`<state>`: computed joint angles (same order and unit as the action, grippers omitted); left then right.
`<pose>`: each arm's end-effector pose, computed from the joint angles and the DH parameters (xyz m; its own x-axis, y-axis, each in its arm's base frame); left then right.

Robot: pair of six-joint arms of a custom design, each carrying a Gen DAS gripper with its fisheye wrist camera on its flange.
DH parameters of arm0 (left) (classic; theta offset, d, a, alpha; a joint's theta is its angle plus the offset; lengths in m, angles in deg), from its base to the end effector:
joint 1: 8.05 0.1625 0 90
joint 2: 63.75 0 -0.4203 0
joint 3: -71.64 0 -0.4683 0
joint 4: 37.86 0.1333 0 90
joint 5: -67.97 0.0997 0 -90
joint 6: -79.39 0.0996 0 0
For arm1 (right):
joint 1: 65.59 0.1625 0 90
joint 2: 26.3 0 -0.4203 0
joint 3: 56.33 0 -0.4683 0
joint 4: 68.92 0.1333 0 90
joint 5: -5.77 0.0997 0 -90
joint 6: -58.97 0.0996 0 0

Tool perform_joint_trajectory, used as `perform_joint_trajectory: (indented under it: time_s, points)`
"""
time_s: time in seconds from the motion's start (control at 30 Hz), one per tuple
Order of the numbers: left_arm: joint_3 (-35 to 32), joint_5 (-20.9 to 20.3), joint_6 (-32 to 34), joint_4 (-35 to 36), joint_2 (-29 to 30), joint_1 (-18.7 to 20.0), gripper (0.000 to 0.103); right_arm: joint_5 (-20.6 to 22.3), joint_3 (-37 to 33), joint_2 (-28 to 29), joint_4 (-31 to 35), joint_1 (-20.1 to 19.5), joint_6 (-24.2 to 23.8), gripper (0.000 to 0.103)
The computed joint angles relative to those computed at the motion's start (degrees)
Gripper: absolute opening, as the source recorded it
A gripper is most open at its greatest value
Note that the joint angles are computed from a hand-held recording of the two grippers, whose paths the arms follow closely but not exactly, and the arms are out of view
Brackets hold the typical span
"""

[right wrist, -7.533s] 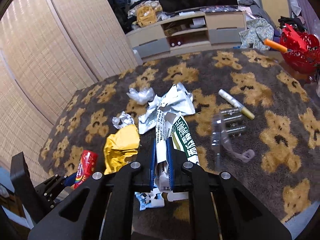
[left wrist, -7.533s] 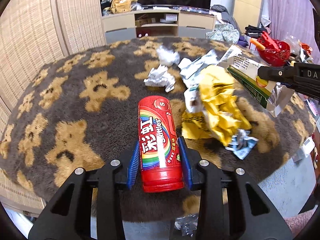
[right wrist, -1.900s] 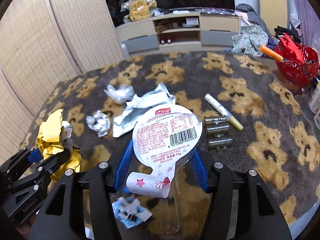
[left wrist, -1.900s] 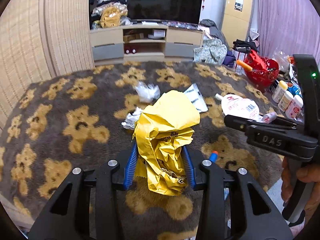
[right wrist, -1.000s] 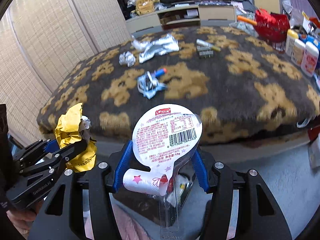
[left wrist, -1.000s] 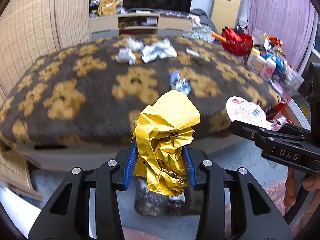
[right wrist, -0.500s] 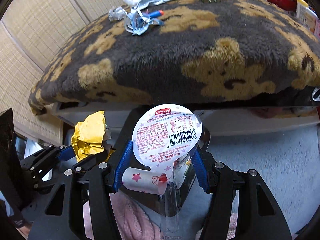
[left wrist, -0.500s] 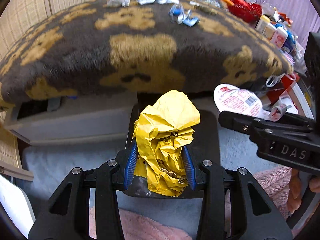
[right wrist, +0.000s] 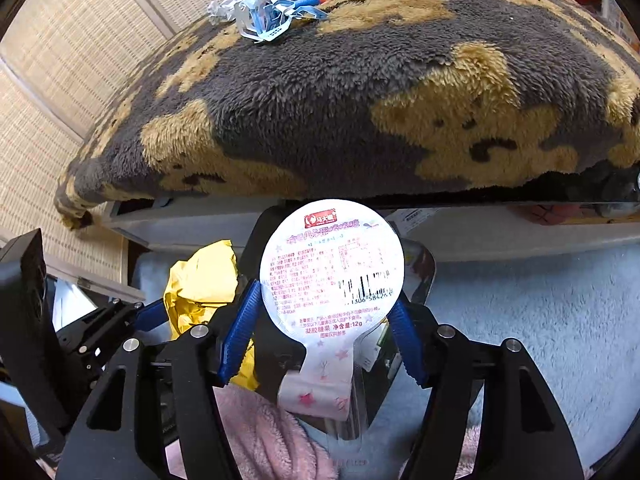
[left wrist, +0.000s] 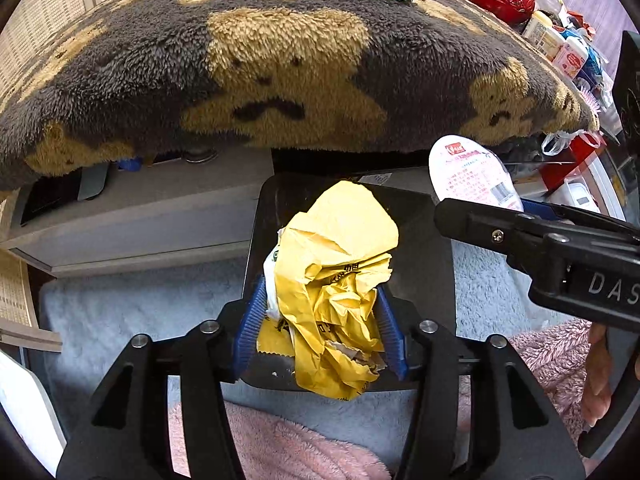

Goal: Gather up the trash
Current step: 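Carry the foil and yogurt cup to the bin and release both, then grasp the small foil wrapper with the left tool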

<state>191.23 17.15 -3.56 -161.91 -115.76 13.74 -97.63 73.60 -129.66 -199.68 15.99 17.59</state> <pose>-0.3708 -0.3596 -0.0586 -0.7637 -0.2029 -0.6128 0.1310 0.8809 -0.4549 0.0443 -0.4535 0.2925 -0.8096 -0.4849 0.3306 -0.5241 0.8509 -0.0354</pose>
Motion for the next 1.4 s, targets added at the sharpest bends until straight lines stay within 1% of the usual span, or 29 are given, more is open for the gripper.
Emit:
perform_joint_trajectory:
  time_s: [0.17,0.27,0.33,0.5,0.6,0.7,0.77,0.83,0.93,1.03,1.23,1.3,1.4]
  points:
    - [-0.2,-0.1,-0.5,0.9,0.0,-0.1,0.058,0.2,0.0,0.0,-0.1,0.0,0.4,0.073]
    - [0.7,-0.3,-1.4,1.7,-0.9,-0.8,0.065,0.5,-0.4,0.0,-0.1,-0.3,0.7,0.074]
    - [0.8,-0.2,-2.1,2.5,-1.2,-1.2,0.072,0.8,-0.6,-0.1,0.0,-0.5,0.9,0.074]
    - [0.7,0.0,-3.2,3.9,-1.6,-1.9,0.077,1.9,-1.0,-0.3,-0.4,-0.7,1.4,0.074]
    - [1.0,0.4,-3.9,4.6,-2.4,-2.1,0.078,2.7,-1.5,-0.6,-0.4,-0.9,1.9,0.074]
    - [1.3,0.9,-4.7,6.0,-3.8,-2.5,0.079,3.9,-2.3,-0.9,-0.2,-0.8,2.2,0.074]
    - [1.0,2.0,-5.1,7.1,-4.6,-2.7,0.079,4.7,-2.9,-1.2,-0.5,-0.3,2.6,0.074]
    - [0.2,3.6,-4.6,8.1,-5.2,-2.7,0.08,5.2,-3.7,-1.2,-1.0,0.5,3.1,0.075]
    - [-2.2,6.2,-2.3,8.4,-4.2,-1.8,0.08,5.7,-5.6,-0.4,-1.8,1.7,3.7,0.074]
    - [-4.3,8.8,0.6,8.7,-4.1,-0.8,0.08,4.5,-8.6,2.3,-3.9,3.9,4.6,0.074]
    - [-8.6,13.3,7.2,6.2,-2.1,2.1,0.078,3.2,-14.4,8.3,-7.0,7.3,5.7,0.074]
    - [-9.6,14.4,8.9,5.2,-1.8,3.1,0.074,2.9,-15.8,10.0,-7.6,8.0,6.3,0.074]
    - [-11.0,15.6,12.0,2.8,-1.4,4.8,0.065,2.6,-18.1,12.7,-7.9,8.7,7.5,0.074]
